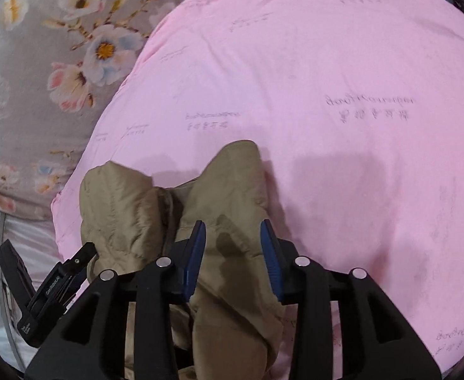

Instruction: Fold large clothes

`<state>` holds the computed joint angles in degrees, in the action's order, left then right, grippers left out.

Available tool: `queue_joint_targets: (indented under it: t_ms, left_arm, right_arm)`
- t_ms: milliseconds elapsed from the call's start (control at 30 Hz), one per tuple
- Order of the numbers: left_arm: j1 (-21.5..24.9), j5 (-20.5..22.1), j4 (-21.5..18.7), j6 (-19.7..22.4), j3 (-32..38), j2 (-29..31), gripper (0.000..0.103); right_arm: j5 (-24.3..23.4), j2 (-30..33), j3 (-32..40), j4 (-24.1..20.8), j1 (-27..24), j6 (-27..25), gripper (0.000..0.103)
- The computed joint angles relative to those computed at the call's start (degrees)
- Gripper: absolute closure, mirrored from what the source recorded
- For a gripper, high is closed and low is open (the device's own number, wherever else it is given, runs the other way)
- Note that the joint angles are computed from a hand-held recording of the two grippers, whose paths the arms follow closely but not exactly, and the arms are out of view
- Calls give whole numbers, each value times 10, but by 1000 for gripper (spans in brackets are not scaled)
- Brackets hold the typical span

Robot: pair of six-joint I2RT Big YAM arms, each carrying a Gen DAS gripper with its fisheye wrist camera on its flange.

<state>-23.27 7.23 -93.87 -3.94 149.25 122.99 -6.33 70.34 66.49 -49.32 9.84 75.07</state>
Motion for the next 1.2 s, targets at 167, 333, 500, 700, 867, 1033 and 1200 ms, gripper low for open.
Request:
queue_joint_targets:
  t_ms: [167,333,500,700,867,1033,1200]
  left_arm:
    - [-4,-11,-25,12,52,36,23]
    - [0,2,14,21,-23,-1,24]
    - [4,20,45,35,-75,-31,24]
    - [-28,-44,88,63,-122,-52,24]
    - [-63,-97,160,118,-222,-91,24]
    - [-86,-135,230,144,-299,-127,24]
    - [-87,-142,237,143,-304,-128,24]
  right_arm:
    - [-95,36,-26,127,2,14,93]
    - [-130,90,44,151,27,-66,100]
    - [-204,142,38,203,23,-66,101]
    - [-162,156,74,127,33,-97,102]
    - [-128,81,30,94,28,-48,100]
    - [-68,18,44,-18,29,-57,86]
    - [12,3,113,-80,46,-114,86]
